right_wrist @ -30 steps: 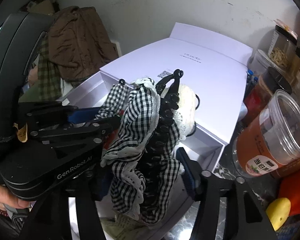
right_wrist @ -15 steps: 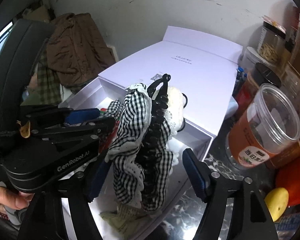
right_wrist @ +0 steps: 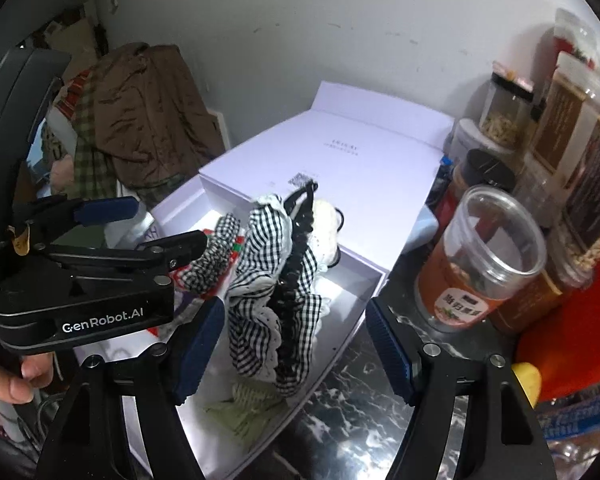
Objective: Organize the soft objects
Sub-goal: 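Open both grippers to drop the gingham scrunchies into the white box, then raise both grippers out of the white box and back over the counter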
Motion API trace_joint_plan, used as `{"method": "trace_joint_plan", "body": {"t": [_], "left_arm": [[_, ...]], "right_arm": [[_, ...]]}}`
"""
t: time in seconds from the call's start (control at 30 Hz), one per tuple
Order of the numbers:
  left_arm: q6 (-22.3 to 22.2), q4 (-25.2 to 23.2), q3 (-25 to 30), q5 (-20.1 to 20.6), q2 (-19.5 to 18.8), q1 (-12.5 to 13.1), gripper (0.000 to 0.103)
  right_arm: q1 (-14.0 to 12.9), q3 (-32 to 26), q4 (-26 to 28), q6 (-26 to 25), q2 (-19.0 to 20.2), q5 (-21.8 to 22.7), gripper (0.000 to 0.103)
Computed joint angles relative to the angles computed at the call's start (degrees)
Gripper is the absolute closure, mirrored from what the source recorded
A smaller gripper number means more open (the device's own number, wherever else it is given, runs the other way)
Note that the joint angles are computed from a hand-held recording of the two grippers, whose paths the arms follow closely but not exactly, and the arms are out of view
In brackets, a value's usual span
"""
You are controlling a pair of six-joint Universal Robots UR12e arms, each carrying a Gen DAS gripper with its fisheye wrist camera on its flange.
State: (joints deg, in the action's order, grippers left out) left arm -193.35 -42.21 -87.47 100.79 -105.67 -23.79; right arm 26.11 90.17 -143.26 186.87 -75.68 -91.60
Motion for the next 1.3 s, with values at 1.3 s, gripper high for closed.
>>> {"method": "trace_joint_plan", "body": {"t": [1.3], "left_arm": [[1.4, 15.4, -9.9, 12.5, 14.5, -6.5, 0.024]], "right_arm": [[3.8, 10.0, -18.3, 3.4, -12.9, -5.7, 0.007]]}}
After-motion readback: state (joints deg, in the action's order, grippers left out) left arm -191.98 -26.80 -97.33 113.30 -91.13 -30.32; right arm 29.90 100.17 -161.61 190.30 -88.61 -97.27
